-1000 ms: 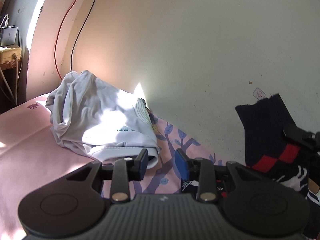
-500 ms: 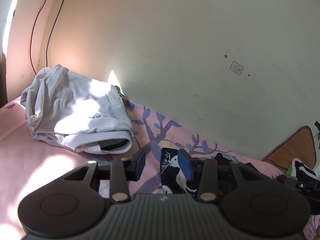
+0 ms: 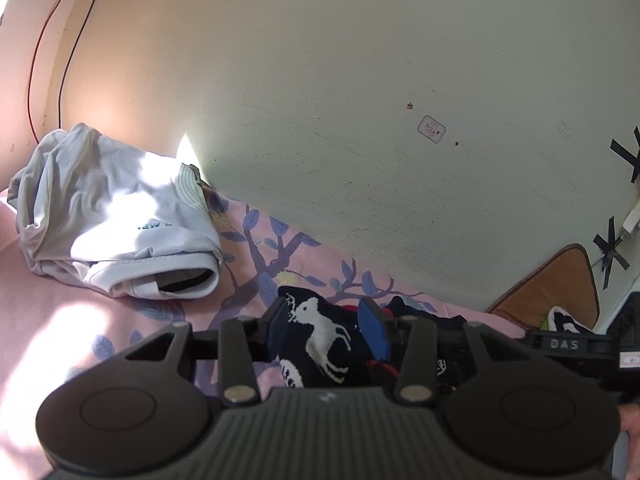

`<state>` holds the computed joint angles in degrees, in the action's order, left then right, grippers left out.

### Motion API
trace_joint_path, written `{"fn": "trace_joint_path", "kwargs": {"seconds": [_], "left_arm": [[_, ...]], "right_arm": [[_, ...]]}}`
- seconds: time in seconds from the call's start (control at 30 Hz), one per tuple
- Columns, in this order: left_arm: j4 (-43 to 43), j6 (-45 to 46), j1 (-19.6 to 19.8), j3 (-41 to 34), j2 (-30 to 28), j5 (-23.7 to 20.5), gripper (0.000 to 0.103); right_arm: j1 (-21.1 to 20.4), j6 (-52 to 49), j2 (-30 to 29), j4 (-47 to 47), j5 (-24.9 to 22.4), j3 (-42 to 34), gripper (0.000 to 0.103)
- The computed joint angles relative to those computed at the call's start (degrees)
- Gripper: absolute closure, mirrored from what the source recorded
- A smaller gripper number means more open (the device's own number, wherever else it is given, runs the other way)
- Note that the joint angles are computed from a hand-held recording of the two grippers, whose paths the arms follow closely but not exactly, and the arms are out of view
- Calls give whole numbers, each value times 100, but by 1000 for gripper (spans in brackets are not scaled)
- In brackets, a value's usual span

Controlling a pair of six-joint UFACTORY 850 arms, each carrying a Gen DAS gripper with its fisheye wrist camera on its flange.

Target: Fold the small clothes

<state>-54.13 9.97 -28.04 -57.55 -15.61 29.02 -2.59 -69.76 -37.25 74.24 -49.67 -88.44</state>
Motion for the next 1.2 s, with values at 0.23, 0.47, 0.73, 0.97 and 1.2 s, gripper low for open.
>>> {"fn": "trace_joint_path", "kwargs": {"seconds": [0.23, 0.47, 0.73, 0.97, 1.2], "left_arm": [[26, 99, 0, -9, -9, -48, 64], [235, -149, 7, 29, 35, -91, 64], [15, 225, -20, -54, -39, -188, 64], [142, -22, 55, -38, -23, -295, 64], [-41, 212, 21, -77, -46, -276, 62]], "right_arm": [[341, -354, 43, -108, 75, 147, 95], [-118, -2842, 1113, 2281, -421, 1510, 95], [-236, -2717, 1150, 2299, 1495, 1656, 69], [-342, -4952, 1756, 3241, 690, 2651, 55], [269, -6232, 1679, 2812, 1435, 2675, 44]]}}
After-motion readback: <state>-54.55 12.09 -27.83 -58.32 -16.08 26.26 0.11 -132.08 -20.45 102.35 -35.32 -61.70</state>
